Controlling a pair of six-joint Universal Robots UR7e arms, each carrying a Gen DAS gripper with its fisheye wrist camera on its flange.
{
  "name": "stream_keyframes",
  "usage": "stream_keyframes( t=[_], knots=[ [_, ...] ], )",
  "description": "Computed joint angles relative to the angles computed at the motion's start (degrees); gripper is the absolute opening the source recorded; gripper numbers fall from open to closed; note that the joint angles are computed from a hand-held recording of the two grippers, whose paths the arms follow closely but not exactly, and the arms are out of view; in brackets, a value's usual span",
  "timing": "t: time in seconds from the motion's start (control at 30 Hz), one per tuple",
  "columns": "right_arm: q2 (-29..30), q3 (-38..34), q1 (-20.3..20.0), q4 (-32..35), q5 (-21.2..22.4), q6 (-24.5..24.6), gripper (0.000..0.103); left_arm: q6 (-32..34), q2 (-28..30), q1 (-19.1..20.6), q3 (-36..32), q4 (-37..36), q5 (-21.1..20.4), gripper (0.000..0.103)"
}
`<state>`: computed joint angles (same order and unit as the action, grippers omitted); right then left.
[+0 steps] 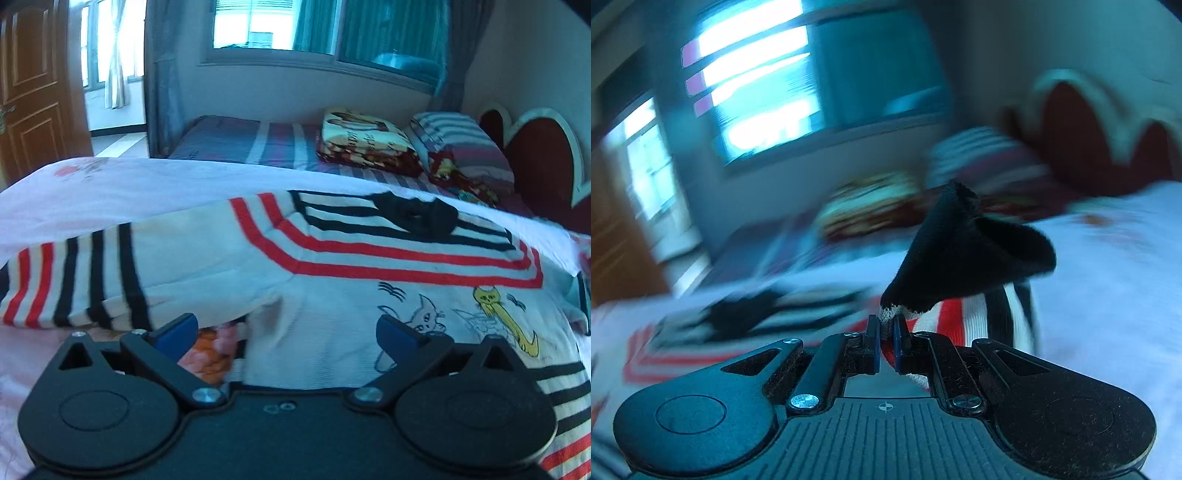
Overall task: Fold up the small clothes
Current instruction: 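Fold the gripped sleeve across the sweater body toward the collar with the right tool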
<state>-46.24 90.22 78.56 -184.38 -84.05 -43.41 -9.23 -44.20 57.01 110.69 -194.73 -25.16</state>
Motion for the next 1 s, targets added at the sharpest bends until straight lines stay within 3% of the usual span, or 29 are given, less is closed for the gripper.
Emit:
stream_keyframes(
  t=[0.23,0.3,0.37,0.43,0.57,0.63,0.77,0.9,1.0],
  knots=[
    [7.0,1.7,3.0,5.8,-3.3,-9.5,0.008,-3.4,-3.1,0.0,3.4,0.0,0.9,0.102],
    [8.5,1.1,3.0,6.1,-2.1,-10.1,0.041,-4.2,-3.3,0.2,3.8,0.1,0.6,0.102],
    [8.0,2.4,2.6,6.5,-0.4,-11.0,0.052,-3.7,-2.9,0.5,3.7,-1.0,-1.0,0.102],
    [7.4,4.0,2.2,3.8,1.5,-10.8,0.052,-2.9,-1.9,0.9,3.0,-2.4,-3.2,0.102],
    [6.1,5.3,0.9,-1.5,5.0,-5.8,0.052,-0.5,1.9,2.7,-1.9,-5.5,-12.6,0.095],
    [5.0,5.3,0.5,-1.7,6.2,-2.6,0.051,0.4,4.3,3.8,-6.0,-4.2,-18.3,0.08],
    [1.6,5.6,-0.4,-1.1,6.7,1.1,0.051,0.0,9.2,6.9,-15.5,2.2,-28.0,0.067],
    [-1.6,6.5,-2.5,-2.0,8.0,8.0,0.051,-1.3,13.2,8.8,-23.0,9.0,-30.9,0.051],
    [-2.8,5.7,-4.6,-2.3,10.2,16.3,0.051,-0.8,15.7,8.9,-25.8,8.7,-29.7,0.051]
  ],
)
